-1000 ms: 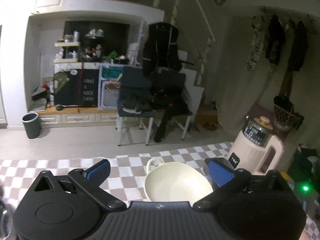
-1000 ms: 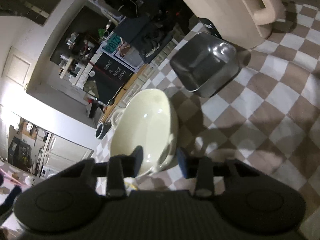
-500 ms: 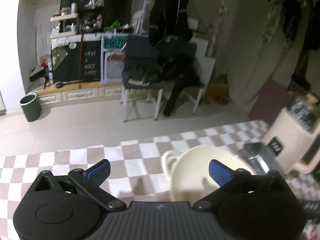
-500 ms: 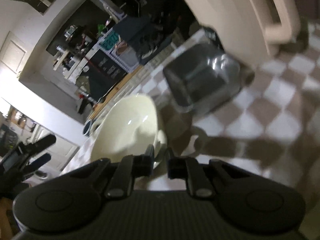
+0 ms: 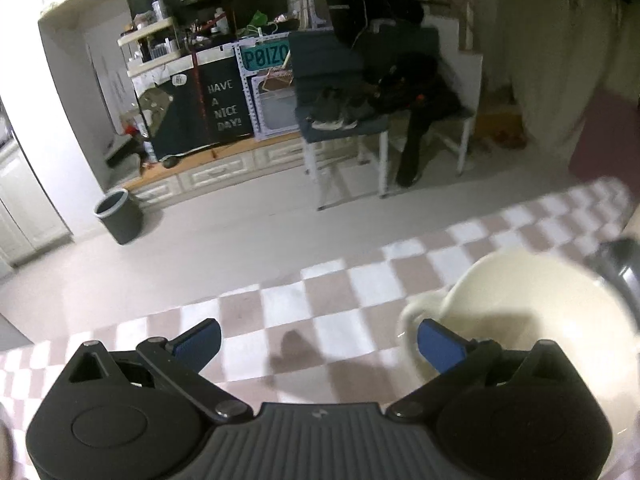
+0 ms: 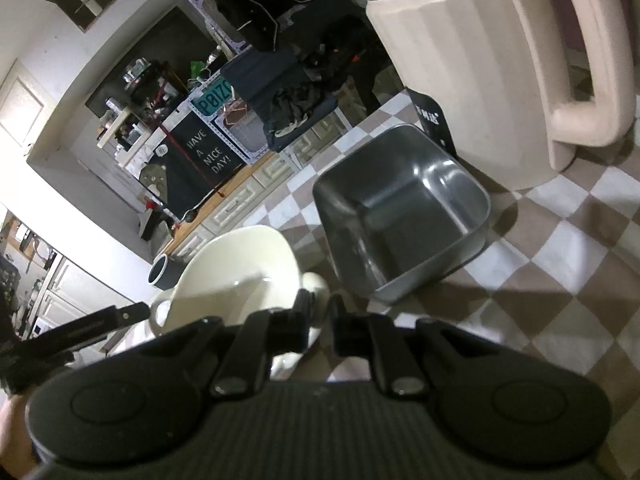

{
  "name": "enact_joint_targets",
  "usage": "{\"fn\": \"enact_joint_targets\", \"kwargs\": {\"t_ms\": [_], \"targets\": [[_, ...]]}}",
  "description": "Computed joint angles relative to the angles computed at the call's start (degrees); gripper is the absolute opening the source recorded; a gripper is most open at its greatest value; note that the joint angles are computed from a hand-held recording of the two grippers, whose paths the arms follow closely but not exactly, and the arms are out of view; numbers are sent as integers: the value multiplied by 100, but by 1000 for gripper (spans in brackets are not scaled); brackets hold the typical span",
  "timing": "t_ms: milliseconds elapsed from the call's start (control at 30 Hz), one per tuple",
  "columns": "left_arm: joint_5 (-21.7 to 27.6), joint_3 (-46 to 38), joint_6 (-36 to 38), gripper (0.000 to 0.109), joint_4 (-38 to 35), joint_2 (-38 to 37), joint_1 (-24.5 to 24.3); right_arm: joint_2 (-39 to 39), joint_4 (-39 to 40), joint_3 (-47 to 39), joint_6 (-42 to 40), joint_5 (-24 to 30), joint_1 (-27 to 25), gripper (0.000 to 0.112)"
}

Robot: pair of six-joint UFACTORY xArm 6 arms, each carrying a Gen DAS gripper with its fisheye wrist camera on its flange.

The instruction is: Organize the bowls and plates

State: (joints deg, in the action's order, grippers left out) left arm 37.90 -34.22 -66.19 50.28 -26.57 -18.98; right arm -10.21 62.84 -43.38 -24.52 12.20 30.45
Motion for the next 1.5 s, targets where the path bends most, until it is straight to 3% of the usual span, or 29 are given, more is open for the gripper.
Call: {"fn": "enact_joint_targets", "kwargs": {"t_ms": [100, 233, 367, 400, 467, 633, 767, 867, 1000, 1133, 1267, 1367, 1500], "targets": [[-105, 102, 49, 103, 78, -79, 51, -2, -136, -11, 116, 12, -13, 12], [208, 202, 195, 103, 125, -299, -118, 22, -121, -43, 81, -77, 54, 12], [2275, 89, 965, 102, 496, -106, -744, 183, -536, -103, 341, -278, 143, 12], [2503, 308, 1193, 102, 625, -224, -773, 224, -362, -131, 268, -334, 164, 12], [2240, 827, 1493, 102, 397, -822, -502, 351, -80, -247, 31, -383, 190, 12], [717, 1674, 1555, 102, -857, -2364, 675, 621, -382, -393, 233, -766, 350, 12], [-903, 1771, 1487, 102, -1985, -2428, 1311, 752, -366, -497, 229, -841, 380, 12], [-1492, 1472, 1540, 102, -2189, -1880, 1222, 854, -261, -630, 100, -784, 360, 12], [-1233, 783, 1456, 102, -1682, -982, 799, 987, 45, -812, -206, -695, 386, 12], [-397, 395, 1301, 102, -1224, -550, 558, 1113, 415, -990, -722, -607, 460, 12], [-71, 520, 1338, 103, -1154, -793, 707, 1135, 509, -1055, -964, -490, 457, 12], [-232, 719, 1647, 103, -1647, -1035, 939, 1142, 705, -1113, -1212, -330, 402, 11], [-53, 800, 1521, 103, -1515, -1215, 830, 1163, 644, -1155, -1242, -285, 434, 11]]}}
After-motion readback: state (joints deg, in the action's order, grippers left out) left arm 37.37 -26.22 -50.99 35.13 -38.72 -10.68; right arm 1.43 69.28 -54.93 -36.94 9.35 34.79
